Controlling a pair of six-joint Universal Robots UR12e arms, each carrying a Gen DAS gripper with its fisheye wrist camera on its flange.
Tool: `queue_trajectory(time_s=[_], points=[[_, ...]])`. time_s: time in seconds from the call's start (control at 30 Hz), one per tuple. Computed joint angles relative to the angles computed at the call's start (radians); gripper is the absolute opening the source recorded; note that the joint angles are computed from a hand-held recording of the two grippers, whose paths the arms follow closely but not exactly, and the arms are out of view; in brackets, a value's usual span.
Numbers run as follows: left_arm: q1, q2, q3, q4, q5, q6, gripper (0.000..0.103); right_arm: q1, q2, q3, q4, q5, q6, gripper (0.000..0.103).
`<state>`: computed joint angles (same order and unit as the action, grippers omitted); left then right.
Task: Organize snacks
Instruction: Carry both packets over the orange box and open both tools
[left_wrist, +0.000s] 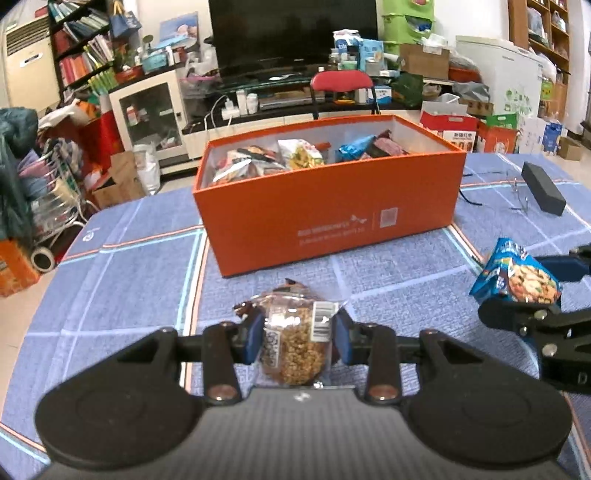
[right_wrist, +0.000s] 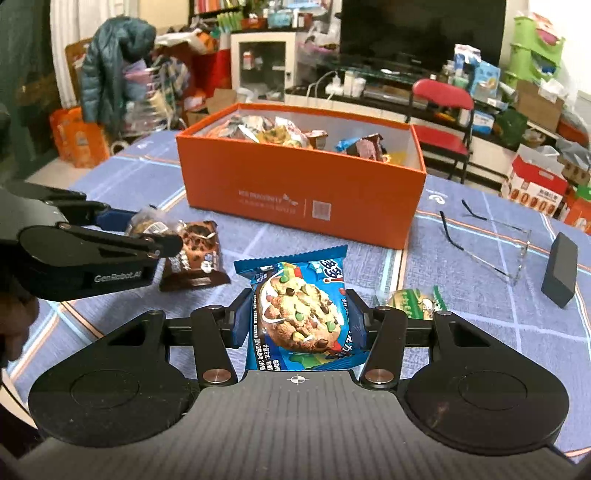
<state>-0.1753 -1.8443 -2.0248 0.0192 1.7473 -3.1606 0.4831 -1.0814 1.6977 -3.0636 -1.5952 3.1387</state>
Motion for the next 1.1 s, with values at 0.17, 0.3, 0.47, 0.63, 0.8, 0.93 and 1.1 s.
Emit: queue_trajectory(time_s=[0.17, 0.3, 0.47, 0.63, 0.8, 0.93, 1.1], points=[[-0.007, 0.014, -0.001, -0.003, 0.01, 0.012, 0.037, 0.006, -0.01, 0.008, -0.005, -0.008, -0.004, 0.037], [-0.003, 0.027, -0.002, -0.006, 0.006, 0.011, 0.037, 0.008, -0.023, 0.011, -0.009, -0.017, -0.003, 0.037], [0.018, 0.043, 0.02, -0.011, -0.011, 0.007, 0.037, 0.004, -0.034, -0.011, -0.037, -0.032, -0.022, 0.037], [0.045, 0.028, 0.107, -0.031, -0.035, 0.014, 0.037, -0.015, -0.009, -0.115, -0.03, -0.016, 0.003, 0.037], [0.048, -0.049, 0.246, -0.082, -0.014, 0.016, 0.037, -0.031, 0.077, -0.305, 0.098, -0.001, 0.031, 0.037], [0.049, -0.115, 0.335, -0.132, 0.004, -0.004, 0.037, -0.028, 0.158, -0.445, 0.194, -0.026, 0.007, 0.037], [0.056, -0.183, 0.399, -0.181, -0.014, -0.019, 0.052, -0.032, 0.242, -0.567, 0.3, -0.047, 0.022, 0.039]])
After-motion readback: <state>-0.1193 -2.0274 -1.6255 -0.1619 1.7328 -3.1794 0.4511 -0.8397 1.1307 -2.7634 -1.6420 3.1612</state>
